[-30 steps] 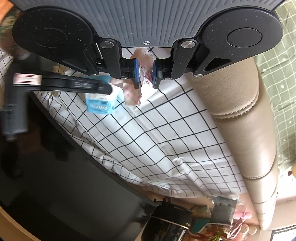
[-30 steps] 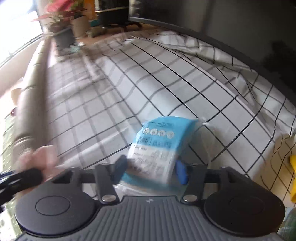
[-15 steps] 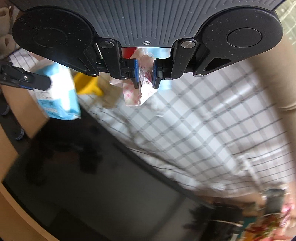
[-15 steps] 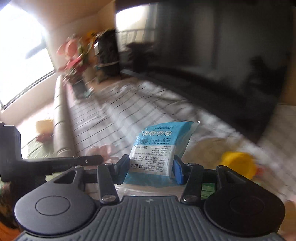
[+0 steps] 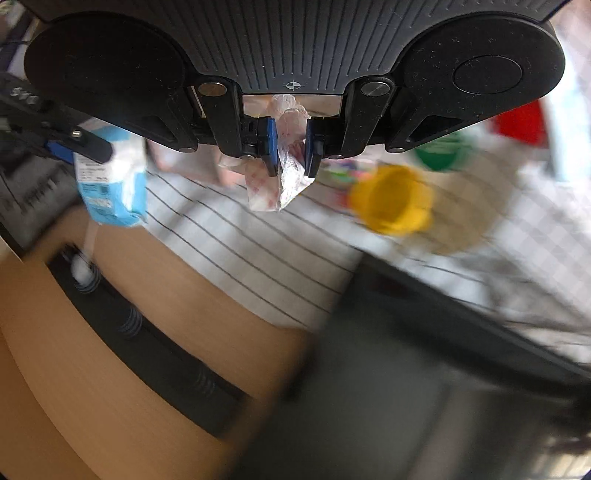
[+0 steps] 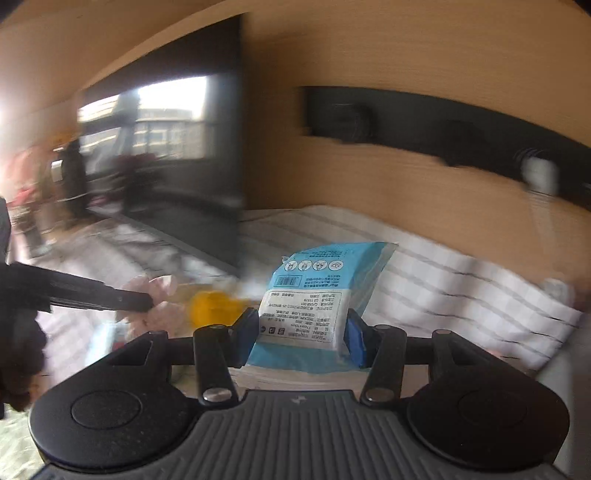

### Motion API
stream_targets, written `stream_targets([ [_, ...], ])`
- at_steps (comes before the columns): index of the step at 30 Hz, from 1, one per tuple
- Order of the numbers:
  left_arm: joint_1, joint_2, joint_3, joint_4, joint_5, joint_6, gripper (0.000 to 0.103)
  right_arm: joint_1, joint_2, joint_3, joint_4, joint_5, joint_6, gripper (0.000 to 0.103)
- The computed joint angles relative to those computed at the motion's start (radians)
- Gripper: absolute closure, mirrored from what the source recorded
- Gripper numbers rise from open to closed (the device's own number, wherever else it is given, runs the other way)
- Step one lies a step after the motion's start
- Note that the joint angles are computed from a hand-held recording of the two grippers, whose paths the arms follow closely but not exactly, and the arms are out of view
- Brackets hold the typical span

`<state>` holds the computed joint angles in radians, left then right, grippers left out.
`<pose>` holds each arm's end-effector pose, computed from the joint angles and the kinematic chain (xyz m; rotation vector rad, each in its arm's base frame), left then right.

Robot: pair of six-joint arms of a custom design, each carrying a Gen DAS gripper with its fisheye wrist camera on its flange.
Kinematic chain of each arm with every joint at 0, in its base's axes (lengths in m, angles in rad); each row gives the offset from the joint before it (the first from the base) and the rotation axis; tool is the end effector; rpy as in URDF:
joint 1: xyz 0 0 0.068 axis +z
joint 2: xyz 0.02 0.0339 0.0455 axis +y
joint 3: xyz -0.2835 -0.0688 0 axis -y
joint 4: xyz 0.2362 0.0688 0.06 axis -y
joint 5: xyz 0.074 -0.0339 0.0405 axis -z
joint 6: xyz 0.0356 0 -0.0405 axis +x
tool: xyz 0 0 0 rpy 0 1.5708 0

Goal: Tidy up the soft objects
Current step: 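Release the swab bag into the pink box with the right tool while the left tool drops the tissue in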

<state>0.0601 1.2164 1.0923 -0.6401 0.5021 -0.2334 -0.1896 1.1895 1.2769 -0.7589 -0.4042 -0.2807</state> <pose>0.2400 -0.0027 0.3369 -0.0873 2.3100 -0.6720 0.2267 -0.0292 0.3906 -0.3140 2.1633 0.1889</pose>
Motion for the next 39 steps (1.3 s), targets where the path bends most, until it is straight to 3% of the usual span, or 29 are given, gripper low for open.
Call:
stream_targets([
  [5, -0.311, 0.196, 0.107, 0.112, -0.101, -0.127, 0.085, -0.244, 0.047, -0.088, 0.089, -0.108, -0.092, 0.054],
  [8, -0.406, 0.386, 0.232, 0.134, -0.078, -0.178, 0.083, -0.319, 0.098, -0.137, 0.14, -0.146, -0.128, 0.054],
  [12, -0.5, 0.66, 0.446, 0.047, -0.042, -0.217, 0.075, -0.344, 0.139, -0.248, 0.284, -0.119, -0.138, 0.054],
  [14, -0.548, 0.709, 0.481, 0.05, -0.097, -0.234, 0.075, -0.344, 0.193, -0.267, 0.331, -0.091, -0.139, 0.054],
  [16, -0.562, 0.713, 0.475, 0.079, -0.093, -0.256, 0.074, -0.34, 0.242, -0.278, 0.358, -0.063, -0.117, 0.053],
  [20, -0.56, 0.653, 0.408, 0.167, -0.09, -0.251, 0.074, -0.347, 0.324, -0.298, 0.408, -0.058, -0.06, 0.052],
  [22, -0.557, 0.608, 0.364, 0.226, -0.127, -0.234, 0.075, -0.354, 0.328, -0.317, 0.424, -0.074, -0.045, 0.05],
  [26, -0.533, 0.475, 0.212, 0.338, -0.224, -0.211, 0.075, -0.365, 0.257, -0.386, 0.472, -0.096, -0.038, 0.033],
  [30, -0.478, 0.275, 0.006, 0.408, -0.326, -0.171, 0.075, -0.368, 0.189, -0.418, 0.476, -0.112, -0.003, 0.031],
  [36, -0.322, -0.027, -0.248, 0.384, -0.53, -0.129, 0.075, -0.29, 0.076, -0.447, 0.443, -0.107, 0.052, 0.031],
  [39, -0.179, -0.14, -0.334, 0.319, -0.531, -0.125, 0.075, -0.206, -0.011, -0.466, 0.404, -0.095, 0.06, 0.031],
])
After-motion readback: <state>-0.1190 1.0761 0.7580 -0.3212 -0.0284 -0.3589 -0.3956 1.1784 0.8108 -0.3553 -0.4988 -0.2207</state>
